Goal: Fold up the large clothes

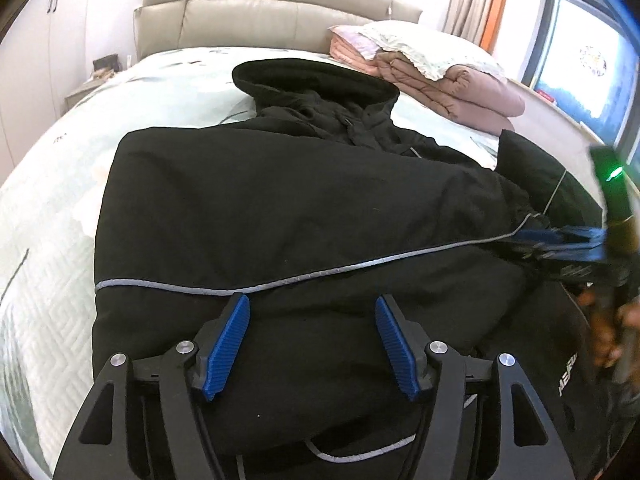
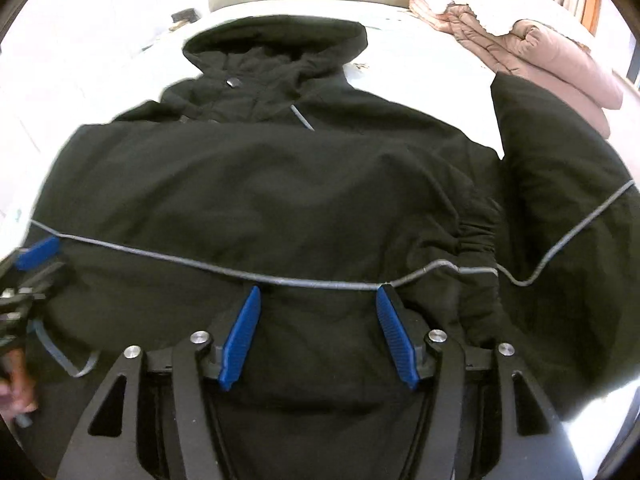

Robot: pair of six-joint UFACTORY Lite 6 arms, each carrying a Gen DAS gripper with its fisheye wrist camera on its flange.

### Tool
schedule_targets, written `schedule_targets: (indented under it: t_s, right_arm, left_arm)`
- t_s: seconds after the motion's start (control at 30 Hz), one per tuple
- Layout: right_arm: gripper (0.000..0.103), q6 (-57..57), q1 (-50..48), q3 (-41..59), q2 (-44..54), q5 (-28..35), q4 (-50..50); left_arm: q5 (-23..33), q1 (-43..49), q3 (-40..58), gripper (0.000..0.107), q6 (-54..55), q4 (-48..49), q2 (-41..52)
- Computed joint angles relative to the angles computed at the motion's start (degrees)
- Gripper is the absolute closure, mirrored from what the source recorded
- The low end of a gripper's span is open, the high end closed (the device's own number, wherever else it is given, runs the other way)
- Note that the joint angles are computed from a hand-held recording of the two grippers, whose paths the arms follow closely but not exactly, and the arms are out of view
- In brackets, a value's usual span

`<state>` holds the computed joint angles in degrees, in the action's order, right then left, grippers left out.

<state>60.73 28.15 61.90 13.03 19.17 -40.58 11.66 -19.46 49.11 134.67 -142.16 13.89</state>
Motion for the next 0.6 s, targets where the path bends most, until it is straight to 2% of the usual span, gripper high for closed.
schedule_targets:
  t_s: [0.07, 0.13, 0.17, 0.27, 0.33, 0.4, 0.47, 0.6]
  right_arm:
    - [0.042, -3.64, -1.13, -4.99, -11.63, 0.39, 2.47]
    - [0.042, -10.08, -3.71, -5.88, -19.01, 3.0, 5.88]
    - [0.042, -16.07, -7.16, -6.3, -24.51, 5.68, 9.28]
    - [0.042, -34.06, -21.34, -6.55, -31.77, 6.98, 22.0]
    - [0.042, -46.05, -32.83, -4.71, -30.05, 6.74, 31.24]
    - [0.041, -58.05, -43.84, -1.97, -24.38, 5.88, 42.83]
    - [0.041, -70.04, -53.62, 3.48, -14.22, 5.82, 54.82]
    - [0.041, -92.22, -66.82, 15.87, 6.26, 9.24, 78.13]
  left_arm:
    - [0.27, 0.02, -0.39, 0.039, 2.63, -2.32, -0.05]
    - [0.22, 0.14, -0.18, 0.038, 2.97, -2.35, 0.13]
    - [0.11, 0.05, -0.03, 0.038, 3.8, -3.1, 0.29]
    - [-0.08, -0.48, -0.18, 0.037, 8.0, -7.24, 0.3]
    - [-0.17, -0.99, -0.02, 0.035, 12.44, -11.78, 0.65]
    - [-0.22, -1.46, -0.14, 0.034, 16.9, -16.14, 0.74]
    - [-0.39, -1.87, -0.04, 0.033, 20.15, -19.26, 0.9]
    - [-0.33, -2.12, 0.34, 0.031, 22.99, -22.07, 1.48]
